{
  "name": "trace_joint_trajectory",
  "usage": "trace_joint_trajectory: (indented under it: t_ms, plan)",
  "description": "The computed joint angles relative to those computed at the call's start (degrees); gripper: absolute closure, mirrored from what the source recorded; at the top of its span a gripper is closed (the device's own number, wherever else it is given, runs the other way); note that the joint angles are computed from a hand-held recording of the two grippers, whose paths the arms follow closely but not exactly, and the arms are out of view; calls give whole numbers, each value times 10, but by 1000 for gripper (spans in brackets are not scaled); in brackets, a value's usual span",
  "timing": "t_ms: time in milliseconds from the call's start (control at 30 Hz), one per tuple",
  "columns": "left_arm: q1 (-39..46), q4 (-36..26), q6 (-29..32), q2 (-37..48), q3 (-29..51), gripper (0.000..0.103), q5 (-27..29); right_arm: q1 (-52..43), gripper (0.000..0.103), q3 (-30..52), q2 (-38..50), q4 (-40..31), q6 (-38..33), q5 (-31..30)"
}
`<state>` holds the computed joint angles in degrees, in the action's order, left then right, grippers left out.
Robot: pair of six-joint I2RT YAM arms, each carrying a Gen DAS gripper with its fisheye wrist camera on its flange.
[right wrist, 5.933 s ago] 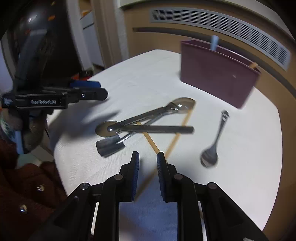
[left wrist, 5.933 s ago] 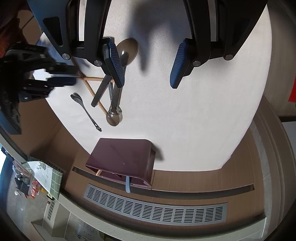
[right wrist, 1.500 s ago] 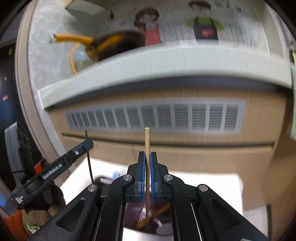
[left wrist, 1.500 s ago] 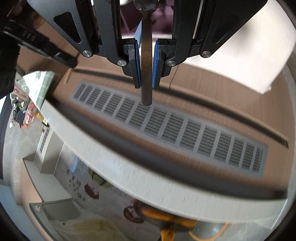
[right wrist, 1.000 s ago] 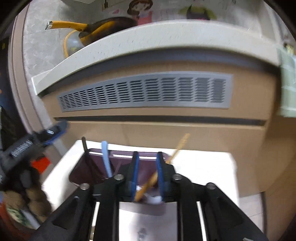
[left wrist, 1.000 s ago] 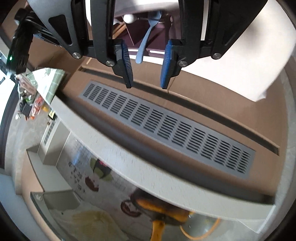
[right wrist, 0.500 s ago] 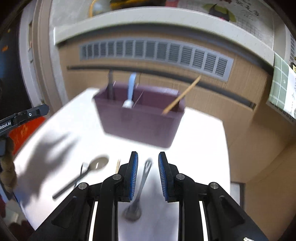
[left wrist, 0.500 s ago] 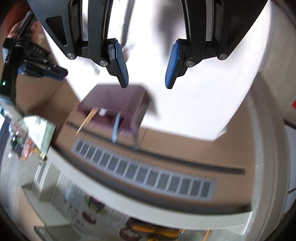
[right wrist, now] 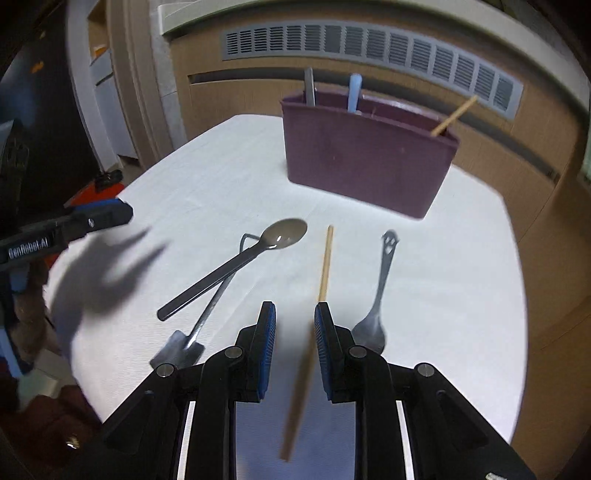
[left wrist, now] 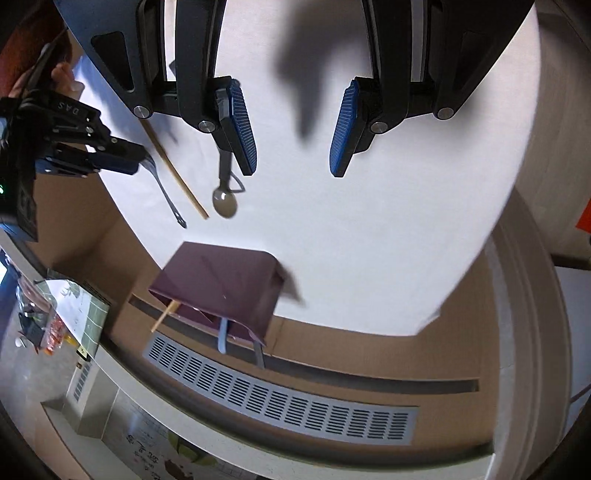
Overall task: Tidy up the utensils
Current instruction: 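Grasp the second wooden chopstick with the right tool while the left tool approaches the spatula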
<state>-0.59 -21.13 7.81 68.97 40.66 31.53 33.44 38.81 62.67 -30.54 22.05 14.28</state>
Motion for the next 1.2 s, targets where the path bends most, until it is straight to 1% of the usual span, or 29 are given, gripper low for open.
trace_joint_trajectory:
  t_ms: [33, 100, 200, 233, 400, 500, 567, 600, 633, 733, 800, 900, 1000, 1033, 1067, 1200]
  plan:
    - [-5, -1, -4, 3, 2, 61, -1, -16, 82, -1, 7, 9, -3, -21]
    - [-16, 0, -8, 7, 2, 61, -5, -38, 83, 2, 31, 25, -3, -34]
    - [-26, -2, -4, 9, 2, 61, -10, -47, 85, 6, 66, 51, 2, -7]
    - [-31, -2, -2, 12, 3, 61, -15, -50, 88, 7, 76, 55, 5, 0]
    - [-47, 0, -5, 35, 10, 61, -34, -70, 90, 6, 108, 88, -2, -19]
    - [-59, 3, -9, 43, 11, 61, -41, -66, 90, 16, 129, 91, -12, -18]
    - [-70, 1, -10, 42, 9, 61, -45, -57, 90, 17, 136, 95, -18, -4]
    - [-74, 0, -9, 39, 7, 61, -46, -52, 91, 20, 139, 94, -20, 4]
    - [-80, -3, -8, 36, 5, 61, -49, -49, 98, 21, 141, 94, -22, 8]
    - [-93, -12, -10, 19, -3, 61, -53, -50, 99, 13, 125, 92, -16, 3]
    - [-104, -22, -12, 6, -10, 61, -55, -52, 99, 0, 95, 86, -3, 3]
    - [-130, -54, -9, -24, -24, 61, -54, -53, 99, -25, 17, 65, 15, 1]
    - [-166, -108, -3, -38, -33, 61, -23, -44, 99, -38, -54, 32, 28, 15]
    - [-182, -112, -9, -43, -37, 61, -30, -39, 99, -40, -74, 19, 34, 24]
    - [-210, -108, -24, -56, -46, 61, -57, -35, 99, -42, -91, 7, 39, 32]
    - [-328, -74, -65, -97, -70, 61, -200, -21, 99, -58, -155, -36, 62, 57]
